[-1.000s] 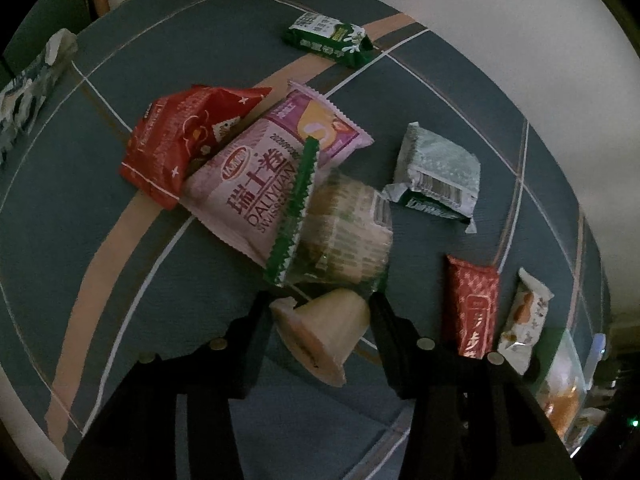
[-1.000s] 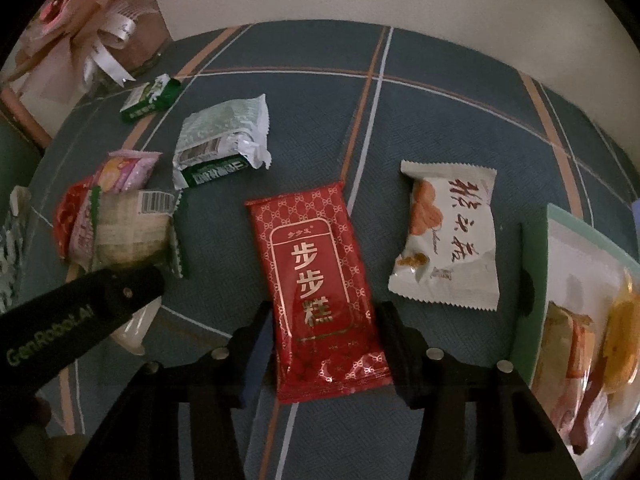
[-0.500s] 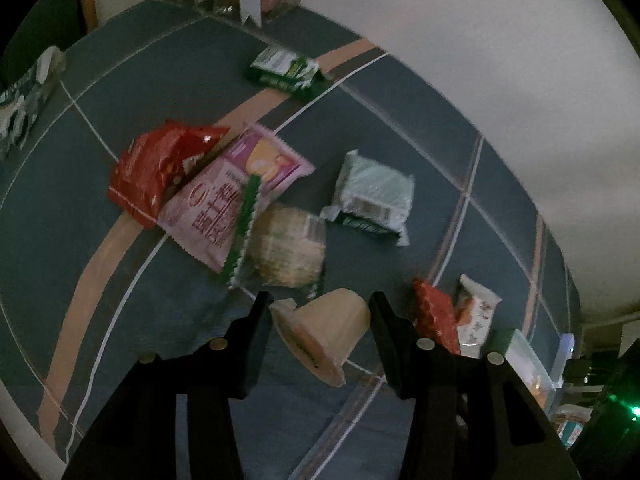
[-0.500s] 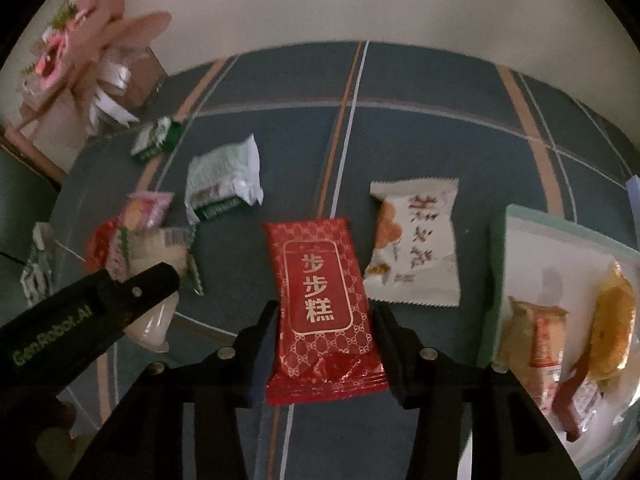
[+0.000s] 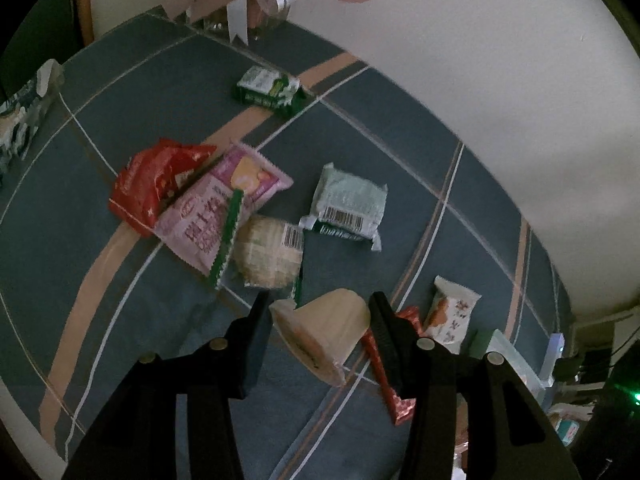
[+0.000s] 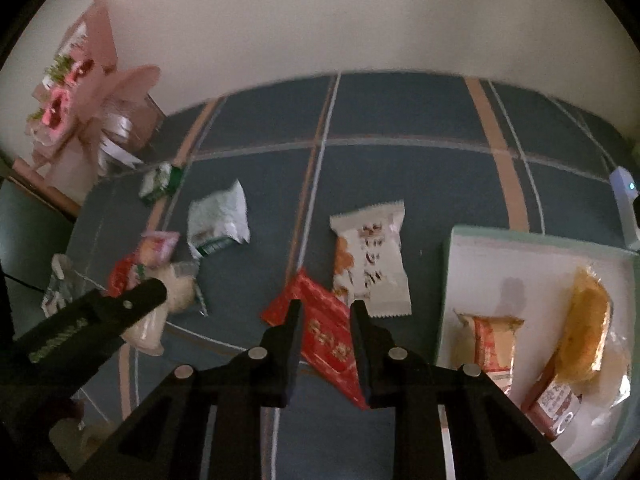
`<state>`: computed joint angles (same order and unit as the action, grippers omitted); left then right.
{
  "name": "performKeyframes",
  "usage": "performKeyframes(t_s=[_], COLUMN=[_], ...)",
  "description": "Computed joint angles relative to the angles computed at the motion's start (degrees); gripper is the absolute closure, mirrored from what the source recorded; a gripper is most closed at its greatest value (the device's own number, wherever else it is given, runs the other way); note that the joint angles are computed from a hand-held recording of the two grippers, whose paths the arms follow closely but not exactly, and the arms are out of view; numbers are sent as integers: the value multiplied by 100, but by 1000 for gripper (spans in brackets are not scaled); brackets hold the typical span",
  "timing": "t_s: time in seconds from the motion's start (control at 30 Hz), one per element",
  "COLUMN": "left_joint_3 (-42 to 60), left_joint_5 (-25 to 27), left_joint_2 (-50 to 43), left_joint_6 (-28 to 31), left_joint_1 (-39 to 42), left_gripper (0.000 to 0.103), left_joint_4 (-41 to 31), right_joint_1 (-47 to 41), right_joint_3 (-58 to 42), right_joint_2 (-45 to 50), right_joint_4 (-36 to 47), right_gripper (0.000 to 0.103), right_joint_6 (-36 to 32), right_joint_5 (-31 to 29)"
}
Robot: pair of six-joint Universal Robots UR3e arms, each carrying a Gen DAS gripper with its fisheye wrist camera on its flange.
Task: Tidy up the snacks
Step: 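Lift the red packet and beige cup and carry them toward the tray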
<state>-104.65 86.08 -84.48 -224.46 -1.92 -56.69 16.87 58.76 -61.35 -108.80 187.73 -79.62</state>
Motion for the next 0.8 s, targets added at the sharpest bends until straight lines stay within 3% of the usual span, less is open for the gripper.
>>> performKeyframes(t_s=[0.1,0.17,0.2,0.23,0.47,0.8], left_joint_3=[-26,-104,-145,-182,-266,-165], left_joint_5=[-30,-101,-137,-160,-187,-173], left_joint_2=[-143,-171,-168,-159,-55,-330], left_joint_6=[-26,-54,-75,-83,-103,-217], left_joint_1=[-25,6,27,49,73,-50], left_gripper=[52,52,52,52,52,52], left_joint_4=[-19,8,20,29,17,-33], right_joint_1=[63,111,138,159,53,-10], right_joint_3=[-66,-102,-124,-93,403,-252], right_joint_2=[218,387,456,492,400,678], right_joint_4=[115,166,180,128,-399,856], right_gripper=[76,64,47,40,40,38], right_joint_6=[-57,-67,-76,-81,-172,-452], right_joint_5=[-96,-135,-180,-227,-80,229])
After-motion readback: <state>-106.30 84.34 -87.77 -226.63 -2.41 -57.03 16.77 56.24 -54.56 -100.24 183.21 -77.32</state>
